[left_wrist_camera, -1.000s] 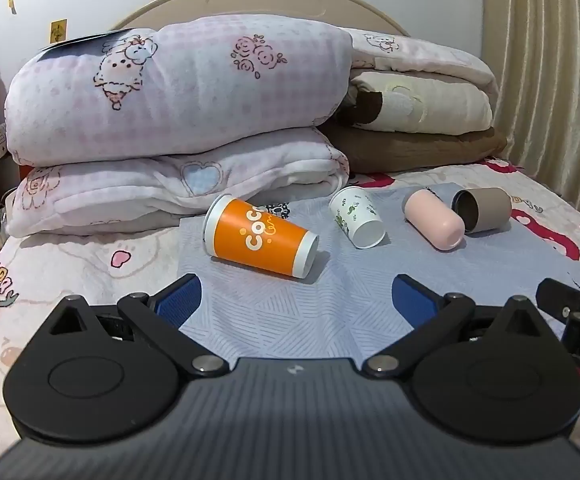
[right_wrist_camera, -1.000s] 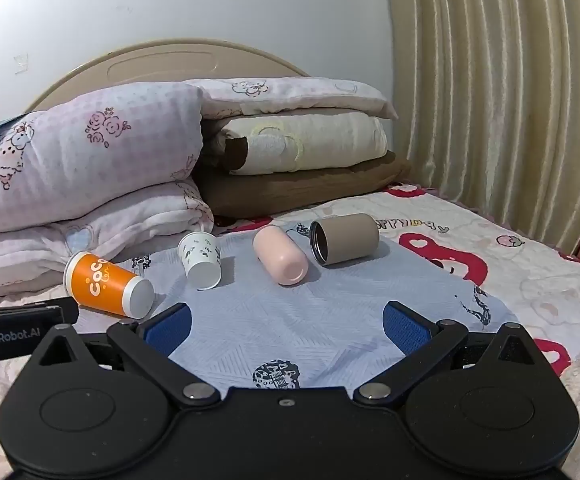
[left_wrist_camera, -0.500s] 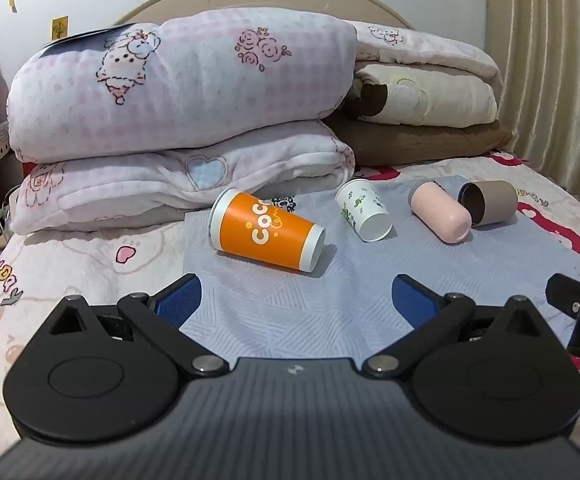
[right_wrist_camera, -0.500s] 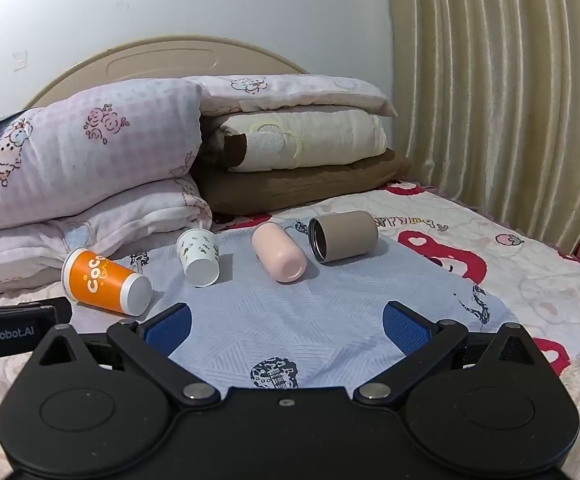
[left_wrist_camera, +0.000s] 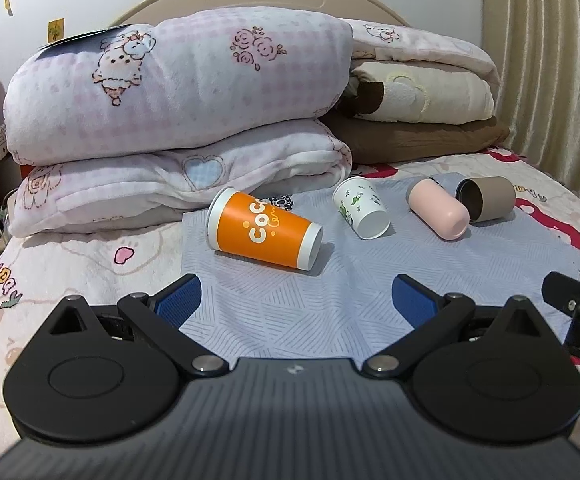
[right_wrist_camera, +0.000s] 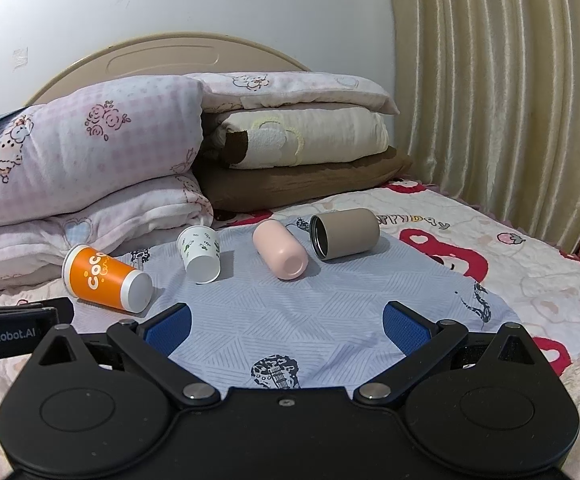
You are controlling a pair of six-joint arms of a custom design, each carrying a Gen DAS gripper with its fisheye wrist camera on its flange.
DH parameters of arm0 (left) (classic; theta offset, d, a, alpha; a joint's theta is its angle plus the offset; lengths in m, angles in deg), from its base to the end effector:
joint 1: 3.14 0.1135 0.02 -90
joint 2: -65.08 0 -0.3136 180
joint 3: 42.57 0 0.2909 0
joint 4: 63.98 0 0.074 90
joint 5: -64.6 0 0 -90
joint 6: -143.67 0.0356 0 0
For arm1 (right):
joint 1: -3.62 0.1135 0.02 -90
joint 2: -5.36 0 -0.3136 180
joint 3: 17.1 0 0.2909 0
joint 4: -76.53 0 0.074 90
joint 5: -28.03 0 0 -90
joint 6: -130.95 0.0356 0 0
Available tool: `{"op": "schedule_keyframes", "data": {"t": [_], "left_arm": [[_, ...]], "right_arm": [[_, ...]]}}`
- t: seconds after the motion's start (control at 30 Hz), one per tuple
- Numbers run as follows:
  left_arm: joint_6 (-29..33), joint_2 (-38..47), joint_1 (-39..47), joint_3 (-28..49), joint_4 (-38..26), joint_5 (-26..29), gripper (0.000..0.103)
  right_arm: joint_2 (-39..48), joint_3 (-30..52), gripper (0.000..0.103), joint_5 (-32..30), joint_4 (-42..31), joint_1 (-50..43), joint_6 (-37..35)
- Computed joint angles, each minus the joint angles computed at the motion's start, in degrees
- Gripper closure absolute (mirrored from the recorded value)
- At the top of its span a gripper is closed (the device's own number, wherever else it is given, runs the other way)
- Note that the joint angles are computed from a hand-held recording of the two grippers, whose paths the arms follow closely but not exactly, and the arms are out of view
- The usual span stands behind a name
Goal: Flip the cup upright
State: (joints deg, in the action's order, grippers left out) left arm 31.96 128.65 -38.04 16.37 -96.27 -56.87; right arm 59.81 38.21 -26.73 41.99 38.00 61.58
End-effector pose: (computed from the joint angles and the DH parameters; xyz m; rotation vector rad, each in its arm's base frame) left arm 0.2188 -0.1300 0.3081 -0.0521 2.1082 0.0235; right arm 0.1885 0.1041 0.3159 0.0988 2.0392 -0.0694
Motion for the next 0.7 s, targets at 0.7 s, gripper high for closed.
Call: {"op": "schedule_keyframes", "data": {"t": [0.7], "left_arm": [[2.61,-1.36,0.03,-1.26,3.24,-0.57,0.0]], "right_arm": [[-0.4,-0.66,0.0,0.41,0.92,-0.49,-0.55]]}}
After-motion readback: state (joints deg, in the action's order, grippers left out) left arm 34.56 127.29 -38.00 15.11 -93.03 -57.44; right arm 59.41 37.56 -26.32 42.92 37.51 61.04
